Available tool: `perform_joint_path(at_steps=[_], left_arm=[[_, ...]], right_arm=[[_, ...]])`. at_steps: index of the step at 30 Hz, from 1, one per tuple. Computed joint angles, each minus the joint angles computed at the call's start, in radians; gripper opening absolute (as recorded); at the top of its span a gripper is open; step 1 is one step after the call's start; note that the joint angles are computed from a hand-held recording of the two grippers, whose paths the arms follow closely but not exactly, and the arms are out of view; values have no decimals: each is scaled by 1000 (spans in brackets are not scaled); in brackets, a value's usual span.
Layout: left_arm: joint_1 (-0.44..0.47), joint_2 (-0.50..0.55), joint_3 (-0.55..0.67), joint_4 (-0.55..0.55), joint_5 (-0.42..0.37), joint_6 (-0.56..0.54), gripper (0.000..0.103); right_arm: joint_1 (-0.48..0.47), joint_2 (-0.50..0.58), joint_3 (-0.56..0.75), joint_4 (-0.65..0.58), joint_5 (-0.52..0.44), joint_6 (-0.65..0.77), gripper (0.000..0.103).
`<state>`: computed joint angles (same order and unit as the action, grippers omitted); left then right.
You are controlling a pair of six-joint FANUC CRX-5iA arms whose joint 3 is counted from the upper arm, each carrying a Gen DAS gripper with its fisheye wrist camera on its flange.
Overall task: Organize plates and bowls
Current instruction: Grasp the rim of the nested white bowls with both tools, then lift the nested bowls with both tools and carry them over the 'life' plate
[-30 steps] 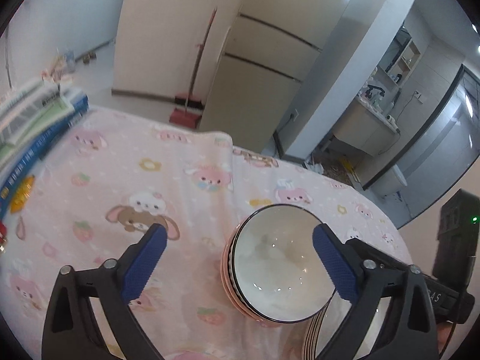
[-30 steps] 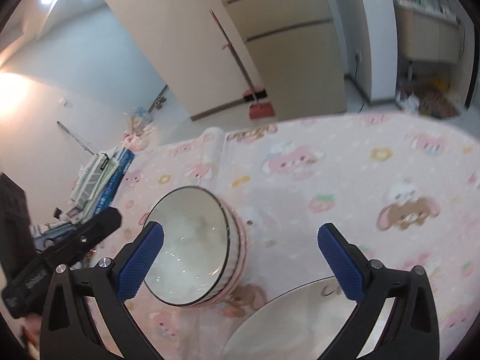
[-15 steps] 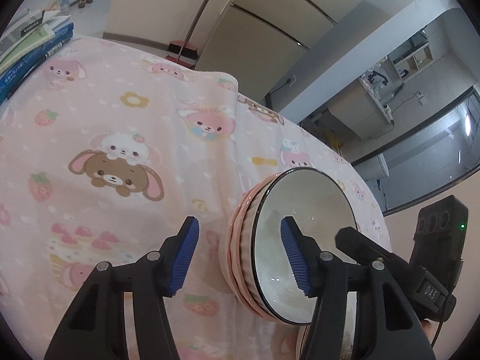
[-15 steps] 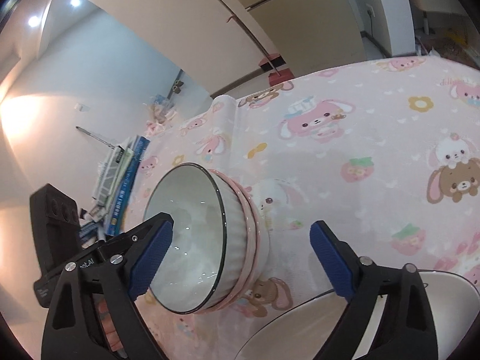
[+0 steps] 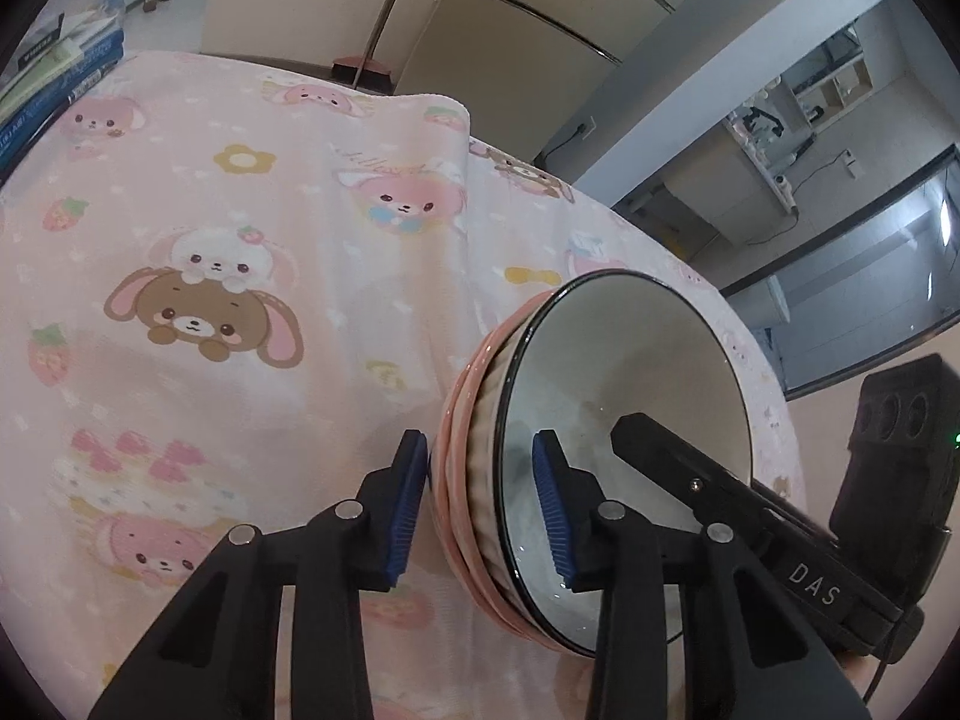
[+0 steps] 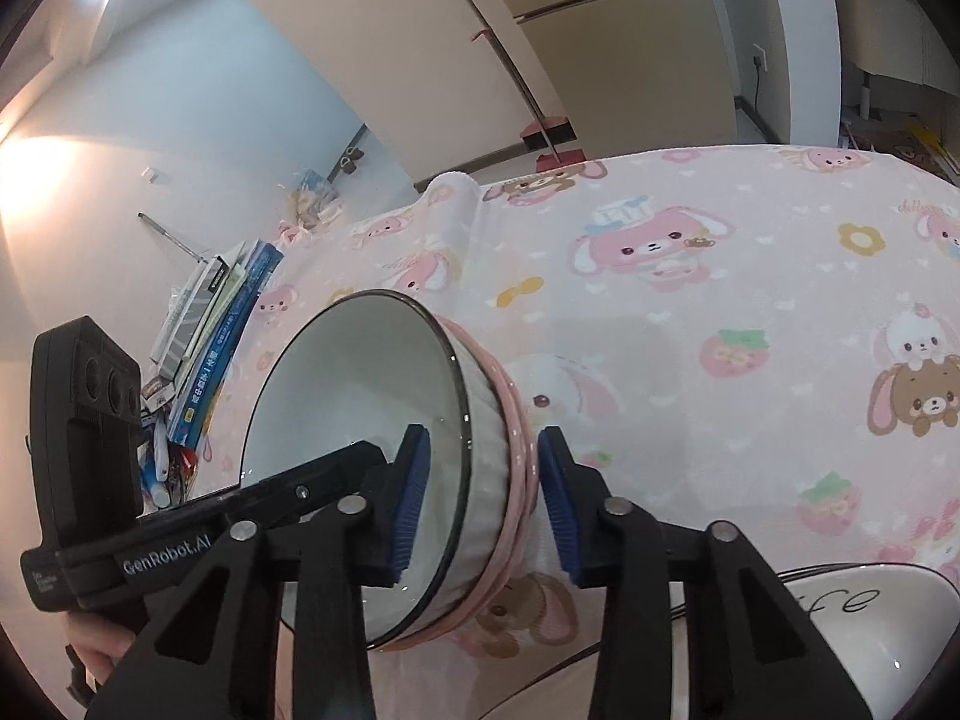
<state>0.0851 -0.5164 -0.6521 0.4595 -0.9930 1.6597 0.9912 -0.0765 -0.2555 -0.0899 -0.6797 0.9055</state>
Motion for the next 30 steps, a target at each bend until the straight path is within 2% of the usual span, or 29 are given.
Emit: perform_joint_path(at_steps=[2,4,8,10,12,16,24,30], left_arm=[[-4,4,2,-6,2,1,39],[6,3,-6,13,0,-21,38],[72,-2,-71,148,-22,-127,40],[95,1,-100,208,-30,-155,46],[97,10,-113,233,-29,-163,52],[93,22,-155,313,-11,-186,52],[65,5,-140,250,31,-114,52],[33,-14,-92,144,10,27,52]], right_arm=[[14,8,3,31,-19,1,35],[37,25,11,74,-43,12,42],[57,17,-20,126,-9,-20,45],[58,15,-26,130,-3,-17,44],[67,12,-41,168,5,-50,38],[76,9,-55,204,14,-68,38],[76,11,-52,204,10,-59,37],[79,13,-45,201,0,-66,34]])
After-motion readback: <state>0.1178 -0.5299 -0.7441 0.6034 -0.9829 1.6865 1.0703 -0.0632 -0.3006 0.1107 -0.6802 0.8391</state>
